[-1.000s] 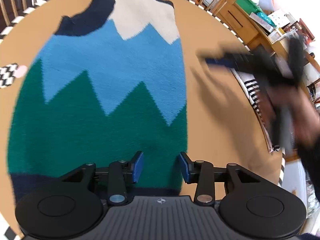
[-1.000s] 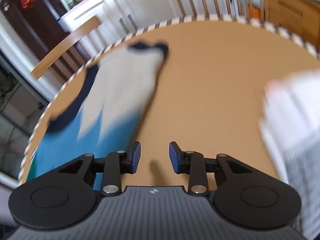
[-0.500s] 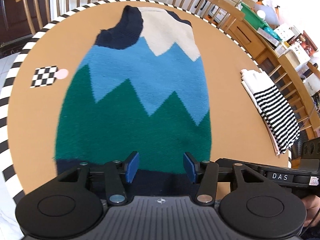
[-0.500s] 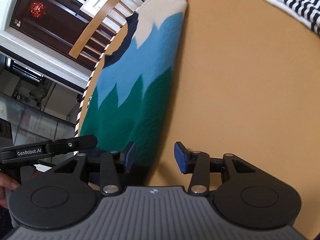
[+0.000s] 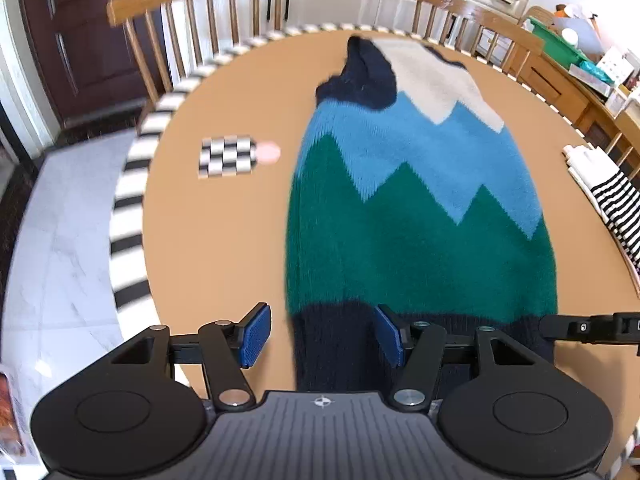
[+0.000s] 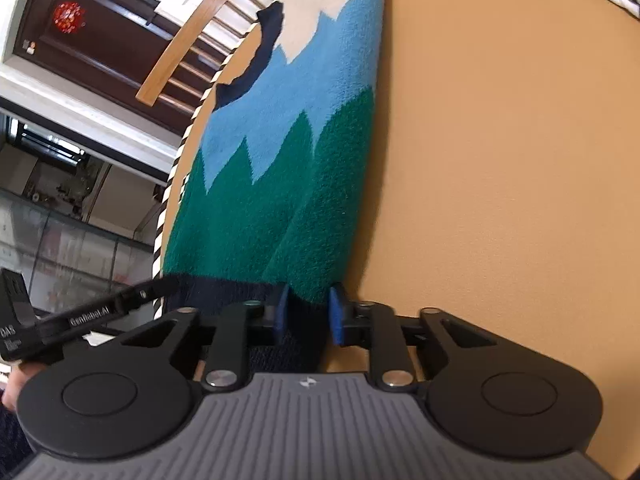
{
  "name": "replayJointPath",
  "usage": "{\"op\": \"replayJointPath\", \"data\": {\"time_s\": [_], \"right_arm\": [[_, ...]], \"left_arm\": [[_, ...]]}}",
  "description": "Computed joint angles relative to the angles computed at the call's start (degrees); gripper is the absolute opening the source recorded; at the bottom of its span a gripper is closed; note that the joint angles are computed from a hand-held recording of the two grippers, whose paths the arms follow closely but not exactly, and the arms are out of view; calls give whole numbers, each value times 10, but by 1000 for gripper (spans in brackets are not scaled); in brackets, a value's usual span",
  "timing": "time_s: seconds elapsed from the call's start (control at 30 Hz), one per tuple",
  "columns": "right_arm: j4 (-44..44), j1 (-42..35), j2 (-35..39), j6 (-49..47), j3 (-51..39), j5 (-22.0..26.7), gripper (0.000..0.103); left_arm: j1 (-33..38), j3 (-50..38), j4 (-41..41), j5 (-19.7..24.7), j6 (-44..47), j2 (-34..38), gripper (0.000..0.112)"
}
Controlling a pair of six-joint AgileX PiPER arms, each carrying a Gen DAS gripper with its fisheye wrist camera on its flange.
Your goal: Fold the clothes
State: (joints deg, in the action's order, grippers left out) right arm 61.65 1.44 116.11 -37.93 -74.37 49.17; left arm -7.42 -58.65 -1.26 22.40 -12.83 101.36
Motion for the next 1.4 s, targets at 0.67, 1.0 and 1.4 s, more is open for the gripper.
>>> {"op": "replayJointPath", "data": {"time_s": [0.67,1.0,1.4], "right_arm": [[-104,-75,-16,58,-40,29,33],[-90,-85,-6,54,-30,95,43],[-101,-75,-13,28,-21,85,24]], "left_arm": [[-50,5,-200,16,137,9,62],[-42,14,-283,29,177,2,64],[-35,16,-313,39,178,5,38]]}}
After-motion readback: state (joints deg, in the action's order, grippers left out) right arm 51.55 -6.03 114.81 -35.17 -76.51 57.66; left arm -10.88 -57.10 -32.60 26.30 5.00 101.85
